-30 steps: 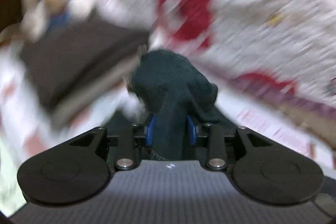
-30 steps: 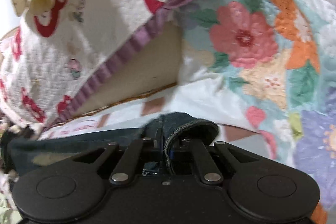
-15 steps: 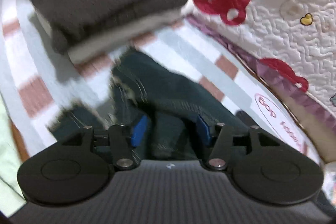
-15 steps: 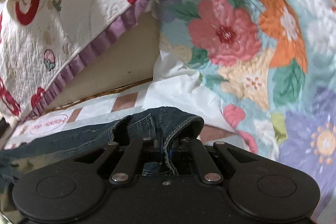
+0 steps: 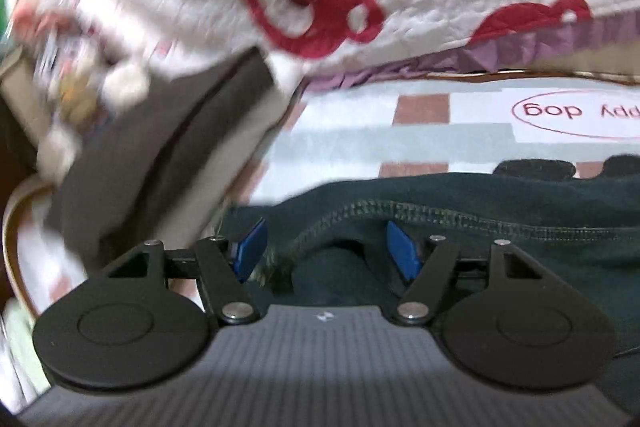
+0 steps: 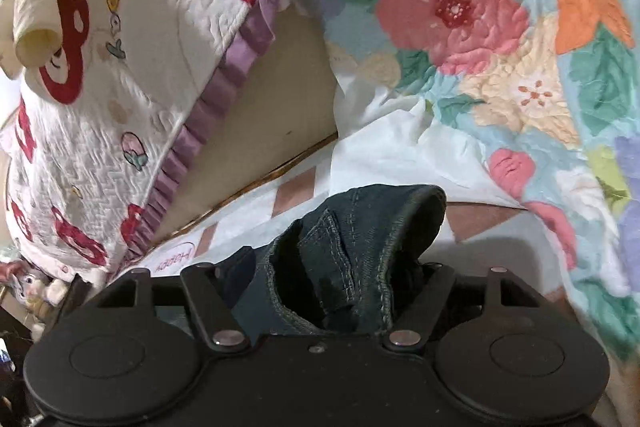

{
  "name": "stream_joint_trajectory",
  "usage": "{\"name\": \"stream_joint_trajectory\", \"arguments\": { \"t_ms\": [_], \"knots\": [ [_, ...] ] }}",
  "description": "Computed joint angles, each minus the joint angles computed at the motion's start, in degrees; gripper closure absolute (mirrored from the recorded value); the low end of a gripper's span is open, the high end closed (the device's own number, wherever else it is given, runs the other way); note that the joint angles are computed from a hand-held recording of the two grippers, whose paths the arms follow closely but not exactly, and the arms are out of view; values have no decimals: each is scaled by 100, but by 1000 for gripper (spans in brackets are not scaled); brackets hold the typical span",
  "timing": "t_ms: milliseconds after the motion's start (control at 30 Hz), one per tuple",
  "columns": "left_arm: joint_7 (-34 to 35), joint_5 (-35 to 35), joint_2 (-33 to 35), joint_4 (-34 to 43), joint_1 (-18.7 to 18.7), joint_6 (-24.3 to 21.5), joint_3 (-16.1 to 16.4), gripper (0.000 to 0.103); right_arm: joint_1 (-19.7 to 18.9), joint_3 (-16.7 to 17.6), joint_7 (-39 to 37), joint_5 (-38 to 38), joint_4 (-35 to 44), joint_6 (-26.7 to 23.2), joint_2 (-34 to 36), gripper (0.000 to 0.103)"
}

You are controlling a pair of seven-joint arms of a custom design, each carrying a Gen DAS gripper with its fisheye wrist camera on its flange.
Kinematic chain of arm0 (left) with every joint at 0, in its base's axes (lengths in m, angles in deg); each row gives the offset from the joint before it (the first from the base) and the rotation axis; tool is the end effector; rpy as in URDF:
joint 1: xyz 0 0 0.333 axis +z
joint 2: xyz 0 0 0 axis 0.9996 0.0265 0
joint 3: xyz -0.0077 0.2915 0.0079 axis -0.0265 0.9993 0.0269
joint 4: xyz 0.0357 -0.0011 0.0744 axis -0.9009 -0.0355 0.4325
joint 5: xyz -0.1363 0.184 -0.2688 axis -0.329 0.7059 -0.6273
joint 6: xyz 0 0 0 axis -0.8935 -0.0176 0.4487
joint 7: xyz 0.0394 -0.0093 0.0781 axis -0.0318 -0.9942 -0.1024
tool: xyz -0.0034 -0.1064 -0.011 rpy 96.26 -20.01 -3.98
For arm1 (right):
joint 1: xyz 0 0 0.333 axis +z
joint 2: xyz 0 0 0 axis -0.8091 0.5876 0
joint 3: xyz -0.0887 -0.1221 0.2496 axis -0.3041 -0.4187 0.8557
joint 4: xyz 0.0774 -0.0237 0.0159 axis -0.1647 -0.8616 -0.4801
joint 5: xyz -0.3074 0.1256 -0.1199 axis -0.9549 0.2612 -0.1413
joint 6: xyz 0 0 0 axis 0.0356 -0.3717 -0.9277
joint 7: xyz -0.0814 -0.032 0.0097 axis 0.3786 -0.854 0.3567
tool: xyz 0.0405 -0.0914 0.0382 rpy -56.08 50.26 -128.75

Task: Fold clothes

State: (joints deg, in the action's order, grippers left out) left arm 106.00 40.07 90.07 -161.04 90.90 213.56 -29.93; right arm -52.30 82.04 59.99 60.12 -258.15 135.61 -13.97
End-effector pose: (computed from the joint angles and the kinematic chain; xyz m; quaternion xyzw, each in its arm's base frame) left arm 0.5651 -0.0523 0.5172 -0.5837 0.6898 -0.1959 0.3810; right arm 0.3075 0.0543 0.4760 -0.3968 0.7724 -0.2008 0.4535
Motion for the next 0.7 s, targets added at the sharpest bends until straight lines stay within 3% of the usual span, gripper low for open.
{"name": "stream_joint_trajectory", "arguments": {
  "t_ms": [33, 67, 100, 167, 233, 267, 300, 400, 467, 500, 533, 567, 600, 667, 700],
  "knots": [
    [622, -759, 142, 171, 177, -92, -222, 80, -408, 392, 22, -93, 153, -363, -20, 46],
    [1040, -1365, 243, 361, 163, -301, -277, 88, -654, 598, 47, -228, 272, -573, -64, 85],
    [1274, -1570, 321, 519, -23, -358, -131, 89, -840, 735, 71, -381, 381, -731, -108, 88],
    [1075, -1132, 485, 816, -149, -393, -84, 97, -1169, 962, 126, -715, 603, -1029, -183, 88],
    [-3, 274, 686, 1311, -414, -353, 199, 103, -1451, 1144, 170, -1058, 834, -1307, -241, 89],
    [-566, 1007, 800, 1604, -543, -386, 330, 103, -1554, 1108, 145, -1203, 1018, -1328, -168, 90],
    [-971, 1570, 921, 1918, -696, -455, 475, 103, -1647, 1046, 114, -1339, 1224, -1317, -61, 98],
    [-1342, 1431, 1522, 3199, -605, -761, 432, 103, -1896, 811, 160, -1510, 1856, -1138, 372, 99],
    [-892, 638, 1840, 3747, -487, -1057, 268, 103, -2547, 1164, 414, -1845, 2297, -1280, 696, 99],
    [-622, 146, 1990, 3996, -571, -1169, 373, 101, -2918, 1393, 569, -2049, 2526, -1382, 844, 99],
    [-269, -429, 2047, 4045, -490, -1264, 279, 95, -3298, 1637, 736, -2266, 2762, -1492, 986, 99],
    [-171, -732, 1998, 3894, -245, -1358, -16, 95, -3642, 1845, 981, -2587, 3008, -1615, 1136, 98],
    [-56, -1123, 1869, 3543, -111, -1194, -110, 91, -3786, 1955, 1011, -2581, 3120, -1814, 1310, 98],
    [419, -2052, 1615, 2886, 138, -1147, -308, 71, -3816, 1948, 1159, -2689, 3312, -2268, 1757, 98],
    [707, -2552, 1509, 2597, 274, -1164, -420, 69, -3930, 2060, 1290, -2897, 3289, -2280, 1810, 98]
  ]
}}
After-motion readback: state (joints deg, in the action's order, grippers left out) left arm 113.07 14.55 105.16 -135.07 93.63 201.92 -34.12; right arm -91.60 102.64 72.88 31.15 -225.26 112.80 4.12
